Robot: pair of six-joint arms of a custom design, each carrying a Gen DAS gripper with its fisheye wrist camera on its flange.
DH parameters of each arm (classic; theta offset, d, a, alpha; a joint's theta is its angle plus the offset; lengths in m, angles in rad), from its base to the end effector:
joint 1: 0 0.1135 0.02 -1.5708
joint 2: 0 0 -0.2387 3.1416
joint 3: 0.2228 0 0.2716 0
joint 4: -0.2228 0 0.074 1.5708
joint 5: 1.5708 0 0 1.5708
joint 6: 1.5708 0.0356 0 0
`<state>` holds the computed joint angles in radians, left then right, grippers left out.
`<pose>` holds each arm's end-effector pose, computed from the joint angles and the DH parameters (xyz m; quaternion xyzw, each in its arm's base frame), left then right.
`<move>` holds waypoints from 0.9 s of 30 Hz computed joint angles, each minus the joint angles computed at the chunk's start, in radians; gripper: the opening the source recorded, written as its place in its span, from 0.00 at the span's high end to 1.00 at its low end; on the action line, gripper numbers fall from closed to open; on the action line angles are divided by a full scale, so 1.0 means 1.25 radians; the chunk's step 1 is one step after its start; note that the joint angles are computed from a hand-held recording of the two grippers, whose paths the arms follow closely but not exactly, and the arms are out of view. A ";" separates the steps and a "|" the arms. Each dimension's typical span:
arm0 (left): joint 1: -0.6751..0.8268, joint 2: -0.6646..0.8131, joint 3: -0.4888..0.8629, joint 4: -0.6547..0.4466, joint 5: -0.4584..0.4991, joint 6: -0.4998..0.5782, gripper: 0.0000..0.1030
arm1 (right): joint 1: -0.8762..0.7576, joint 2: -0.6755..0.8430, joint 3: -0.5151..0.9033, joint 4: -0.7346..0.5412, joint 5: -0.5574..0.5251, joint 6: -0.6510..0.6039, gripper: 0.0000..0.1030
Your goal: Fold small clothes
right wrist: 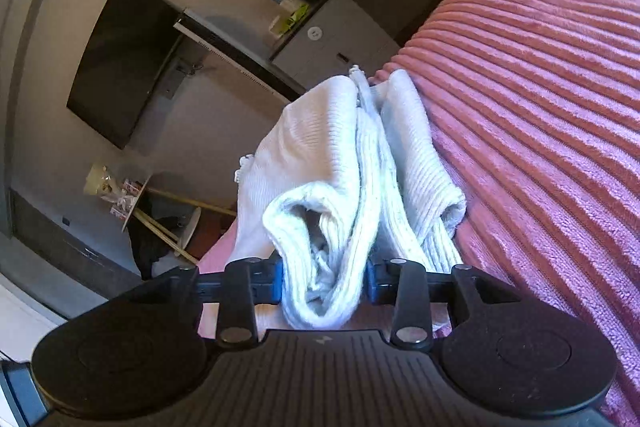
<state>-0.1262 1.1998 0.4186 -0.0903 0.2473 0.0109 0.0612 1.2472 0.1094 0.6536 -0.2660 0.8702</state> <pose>0.2307 -0.0381 0.1090 0.1060 0.9272 -0.1353 0.3327 0.2047 0.0219 0.0741 0.2709 0.8070 0.3315 0.4069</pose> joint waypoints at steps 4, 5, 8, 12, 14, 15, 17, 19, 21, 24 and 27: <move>0.006 0.013 0.012 -0.002 0.016 0.008 0.36 | 0.041 -0.086 0.000 -0.080 0.082 -0.062 0.79; 0.008 0.011 0.011 0.001 0.015 0.009 0.38 | 0.060 -0.121 -0.002 -0.107 0.114 -0.081 0.81; 0.034 0.001 0.003 0.016 0.043 0.011 0.45 | 0.102 -0.245 -0.032 -0.156 0.179 -0.110 0.83; 0.071 -0.018 0.004 -0.001 0.096 0.021 0.51 | 0.121 -0.311 -0.065 -0.172 0.213 -0.140 0.83; 0.080 -0.025 0.002 -0.007 0.106 0.030 0.52 | 0.105 -0.259 -0.074 -0.134 0.200 -0.125 0.83; 0.084 -0.022 0.003 -0.011 0.114 0.034 0.52 | 0.097 -0.203 -0.068 -0.098 0.193 -0.116 0.83; 0.095 0.001 0.014 -0.025 0.131 0.037 0.52 | 0.074 -0.050 -0.052 0.006 0.174 -0.123 0.83; 0.102 0.012 0.017 -0.033 0.135 0.048 0.52 | 0.056 0.002 -0.056 0.067 0.150 -0.127 0.84; 0.112 0.003 0.009 -0.037 0.134 0.081 0.51 | 0.047 -0.063 -0.055 -0.007 0.134 -0.143 0.83; 0.139 -0.017 0.005 -0.060 0.145 0.110 0.52 | 0.023 -0.124 -0.045 -0.093 0.101 -0.162 0.82; 0.175 -0.022 0.017 -0.091 0.179 0.122 0.52 | 0.008 -0.165 -0.047 -0.140 0.091 -0.175 0.80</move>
<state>0.0931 1.1723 0.4404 -0.2037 0.4706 0.1636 0.0713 1.0407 0.0509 0.4786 -0.1527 0.6514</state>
